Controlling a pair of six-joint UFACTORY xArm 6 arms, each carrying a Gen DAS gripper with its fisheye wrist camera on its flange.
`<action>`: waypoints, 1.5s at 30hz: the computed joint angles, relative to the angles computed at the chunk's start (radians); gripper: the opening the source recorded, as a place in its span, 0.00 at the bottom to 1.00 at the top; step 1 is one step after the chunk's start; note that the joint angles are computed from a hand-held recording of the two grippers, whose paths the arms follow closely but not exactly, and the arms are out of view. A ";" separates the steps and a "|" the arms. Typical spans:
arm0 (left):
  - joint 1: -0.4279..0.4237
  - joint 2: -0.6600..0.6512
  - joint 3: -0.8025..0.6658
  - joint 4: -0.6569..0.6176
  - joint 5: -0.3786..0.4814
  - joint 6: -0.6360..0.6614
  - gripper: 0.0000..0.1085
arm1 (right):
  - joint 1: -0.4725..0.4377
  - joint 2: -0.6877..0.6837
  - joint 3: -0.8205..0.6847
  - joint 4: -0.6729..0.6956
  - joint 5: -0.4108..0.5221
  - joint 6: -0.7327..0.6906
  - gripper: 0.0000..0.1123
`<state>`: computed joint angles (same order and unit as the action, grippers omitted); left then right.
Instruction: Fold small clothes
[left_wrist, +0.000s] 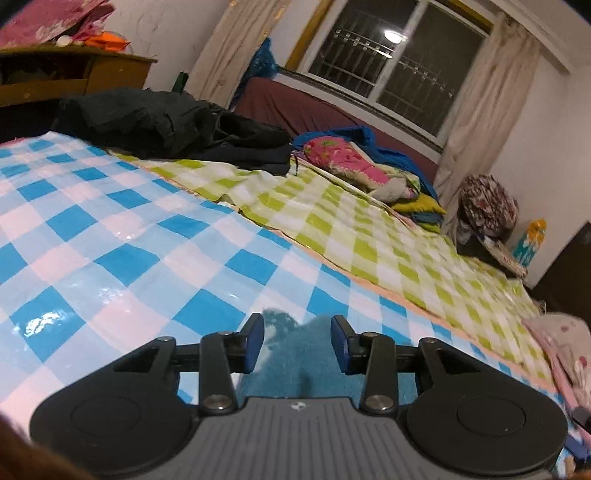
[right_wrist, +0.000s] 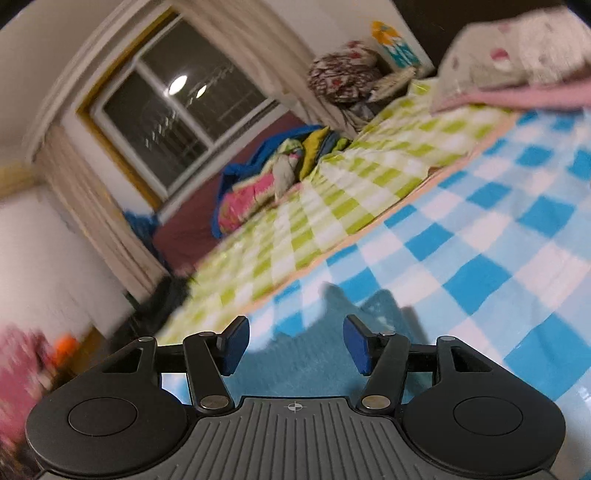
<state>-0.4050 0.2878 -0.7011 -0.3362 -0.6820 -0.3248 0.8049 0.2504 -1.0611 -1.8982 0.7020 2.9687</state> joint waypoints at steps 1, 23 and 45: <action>-0.011 -0.004 0.007 -0.028 -0.003 0.042 0.41 | 0.011 0.010 -0.009 0.063 0.016 -0.099 0.51; -0.193 0.075 -0.003 -0.507 -0.077 0.541 0.42 | 0.001 0.098 -0.064 0.434 0.030 -0.616 0.31; -0.273 -0.052 0.108 -0.682 -0.079 0.635 0.41 | 0.040 -0.011 0.059 0.431 0.031 -0.512 0.38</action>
<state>-0.6783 0.2361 -0.5933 -1.0183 -0.7606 0.3106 0.8453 0.2393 -1.0021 -1.4672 0.7331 2.4562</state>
